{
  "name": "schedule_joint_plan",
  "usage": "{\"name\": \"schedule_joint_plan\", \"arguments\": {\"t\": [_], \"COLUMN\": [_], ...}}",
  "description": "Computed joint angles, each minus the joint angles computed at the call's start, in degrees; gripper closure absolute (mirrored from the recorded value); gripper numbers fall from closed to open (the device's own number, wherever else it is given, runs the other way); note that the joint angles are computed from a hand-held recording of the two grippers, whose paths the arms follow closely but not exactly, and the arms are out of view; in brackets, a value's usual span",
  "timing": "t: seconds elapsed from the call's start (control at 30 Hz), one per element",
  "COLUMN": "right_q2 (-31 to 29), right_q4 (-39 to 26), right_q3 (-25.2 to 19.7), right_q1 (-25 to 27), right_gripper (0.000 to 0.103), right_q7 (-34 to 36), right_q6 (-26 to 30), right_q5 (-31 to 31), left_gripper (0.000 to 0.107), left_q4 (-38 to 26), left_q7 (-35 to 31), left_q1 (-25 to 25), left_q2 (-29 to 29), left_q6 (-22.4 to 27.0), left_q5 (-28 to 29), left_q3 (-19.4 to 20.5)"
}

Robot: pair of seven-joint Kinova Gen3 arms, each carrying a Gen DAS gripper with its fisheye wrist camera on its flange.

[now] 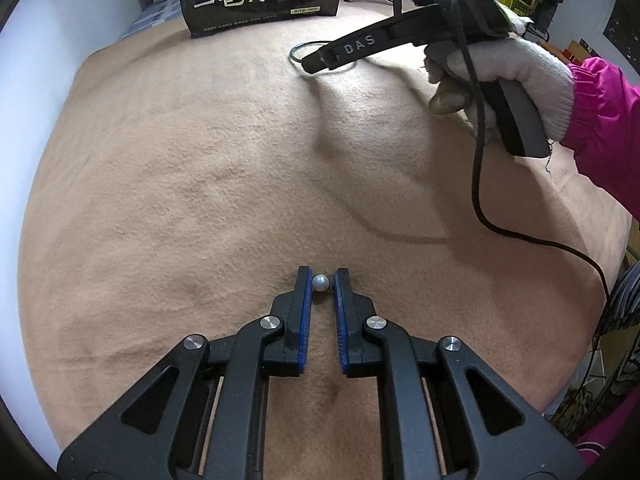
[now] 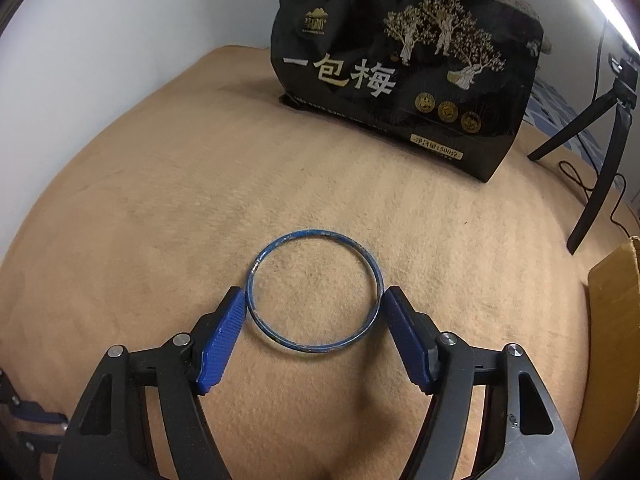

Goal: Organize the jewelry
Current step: 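Grasp the dark bangle with the right tool while the left tool grasps the pearl earring, then carry the bangle and earring over the cardboard box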

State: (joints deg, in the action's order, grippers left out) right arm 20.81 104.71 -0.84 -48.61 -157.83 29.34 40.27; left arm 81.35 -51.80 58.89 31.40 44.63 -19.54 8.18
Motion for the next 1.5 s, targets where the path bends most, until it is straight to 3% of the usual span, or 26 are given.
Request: {"name": "schedule_joint_plan", "arguments": {"t": [0.27, 0.87, 1.23, 1.5], "right_q2": [-4.74, -16.08, -27.85, -37.09], "right_q4": [3.38, 10.85, 15.75, 20.18], "right_q3": [-0.87, -10.46, -17.17, -17.65], "right_q1": [-0.63, 4.08, 11.88, 18.26], "right_gripper": [0.033, 0.033, 0.033, 0.033], "right_q7": [-4.4, -13.46, -11.64, -5.73], "right_q6": [0.79, 6.0, 10.52, 11.87], "right_q5": [4.18, 12.45, 9.14, 3.27], "left_gripper": [0.098, 0.098, 0.098, 0.098], "left_q4": [0.11, -4.56, -16.26, -29.94], "left_q7": [2.64, 5.42, 2.65, -1.45], "left_q1": [0.84, 2.2, 4.12, 6.49], "left_q2": [-1.21, -1.92, 2.35, 8.56], "left_q6": [0.35, 2.77, 5.31, 8.44], "left_q5": [-1.54, -5.43, -5.91, -3.46], "left_q3": [-0.92, -0.98, -1.63, -2.65]}}
